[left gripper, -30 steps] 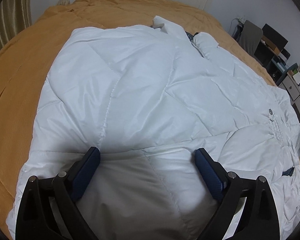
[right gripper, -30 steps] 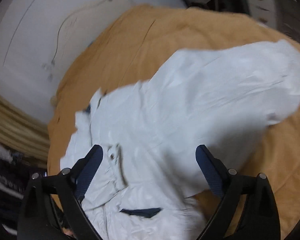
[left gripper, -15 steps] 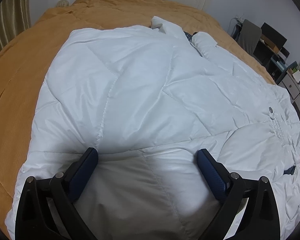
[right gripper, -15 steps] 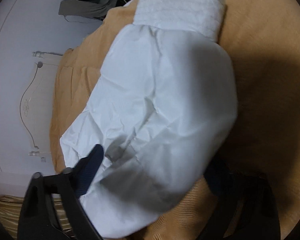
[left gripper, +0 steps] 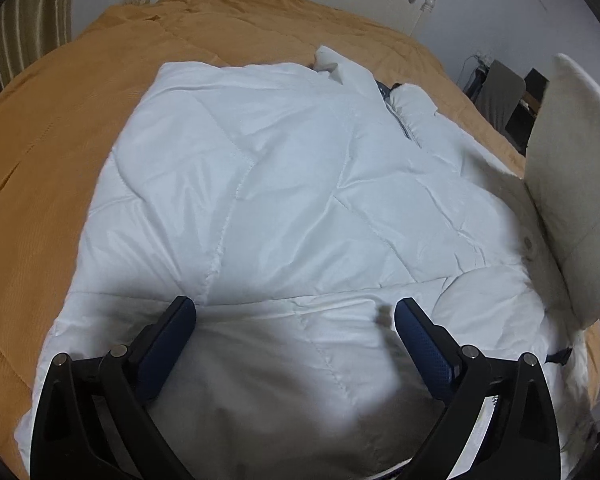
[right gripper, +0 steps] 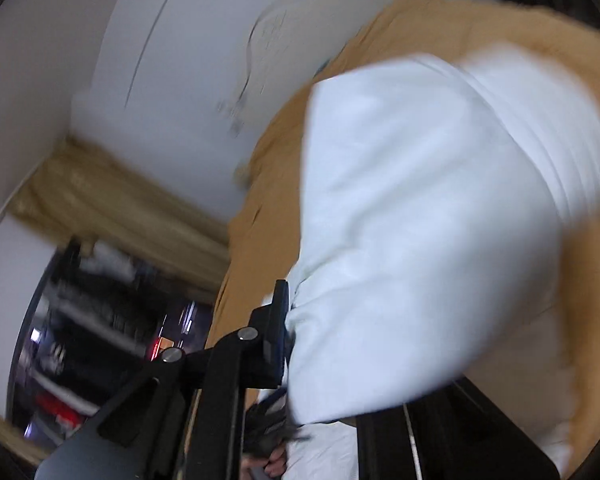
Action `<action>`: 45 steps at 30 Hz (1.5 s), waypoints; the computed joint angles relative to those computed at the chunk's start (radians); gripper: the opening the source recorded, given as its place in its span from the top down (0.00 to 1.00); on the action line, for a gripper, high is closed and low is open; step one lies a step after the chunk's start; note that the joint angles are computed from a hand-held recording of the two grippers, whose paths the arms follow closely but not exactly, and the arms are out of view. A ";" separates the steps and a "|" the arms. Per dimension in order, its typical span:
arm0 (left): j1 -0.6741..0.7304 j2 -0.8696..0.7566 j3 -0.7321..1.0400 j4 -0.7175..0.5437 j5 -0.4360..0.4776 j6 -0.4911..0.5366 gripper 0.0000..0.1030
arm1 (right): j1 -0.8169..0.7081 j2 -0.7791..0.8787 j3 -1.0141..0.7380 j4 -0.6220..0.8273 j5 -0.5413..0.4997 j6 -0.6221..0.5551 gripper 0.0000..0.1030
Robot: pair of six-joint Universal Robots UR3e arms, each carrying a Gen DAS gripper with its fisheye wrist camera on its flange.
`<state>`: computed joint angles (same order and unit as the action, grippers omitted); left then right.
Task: Fold large clothes
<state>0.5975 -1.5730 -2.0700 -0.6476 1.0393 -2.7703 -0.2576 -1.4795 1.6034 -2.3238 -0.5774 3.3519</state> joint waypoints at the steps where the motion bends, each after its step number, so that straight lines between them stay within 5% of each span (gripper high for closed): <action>1: 0.043 0.031 0.002 -0.053 -0.034 0.015 0.03 | 0.089 0.073 -0.041 -0.018 -0.057 0.009 0.87; 7: 0.352 0.118 0.127 -0.480 -0.295 0.181 0.03 | 0.398 0.455 -0.269 0.041 -0.399 0.009 0.84; 11: 0.397 0.022 0.346 -0.788 -0.410 0.199 0.03 | 0.424 0.488 -0.285 0.002 -0.440 -0.004 0.82; 12: 0.381 -0.004 0.407 -0.855 -0.437 0.189 0.03 | 0.432 0.497 -0.318 0.024 -0.454 -0.013 0.78; 14: 0.314 -0.050 0.513 -0.924 -0.472 0.155 0.03 | 0.451 0.520 -0.376 0.043 -0.480 -0.032 0.55; 16: 0.195 -0.136 0.654 -0.940 -0.436 0.094 0.02 | 0.478 0.531 -0.395 0.024 -0.498 -0.023 0.43; 19: 0.049 -0.316 0.900 -1.094 -0.398 0.042 0.02 | 0.525 0.563 -0.449 0.027 -0.560 -0.023 0.38; 23: -0.112 -0.495 1.092 -1.040 -0.261 -0.081 0.03 | 0.528 0.490 -0.367 0.014 -0.574 -0.038 0.37; 25: -0.162 -0.576 1.161 -1.045 -0.155 -0.123 0.12 | 0.491 0.412 -0.261 0.014 -0.551 -0.061 0.37; 26: -0.162 -0.590 1.150 -1.046 -0.136 -0.138 0.31 | 0.465 0.362 -0.194 0.017 -0.536 -0.072 0.37; 27: -0.141 -0.611 1.144 -1.092 -0.152 -0.134 0.74 | 0.454 0.326 -0.170 0.034 -0.530 -0.074 0.37; 28: -0.113 -0.625 1.129 -1.136 -0.188 -0.118 0.86 | 0.439 0.288 -0.144 0.044 -0.519 -0.083 0.37; 34: 0.023 -0.537 0.980 -1.081 -0.246 -0.029 0.89 | 0.356 0.015 0.042 -0.003 -0.483 -0.059 0.37; 38: 0.072 -0.499 0.930 -1.051 -0.232 0.014 0.89 | 0.447 0.079 -0.001 -0.080 -0.647 0.024 0.37; 41: 0.106 -0.443 0.796 -0.917 -0.213 0.012 0.83 | 0.537 0.163 -0.035 -0.022 -0.809 0.017 0.37; 45: 0.192 -0.436 0.756 -1.056 -0.245 0.128 0.83 | 0.641 0.315 -0.131 -0.041 -1.002 -0.017 0.34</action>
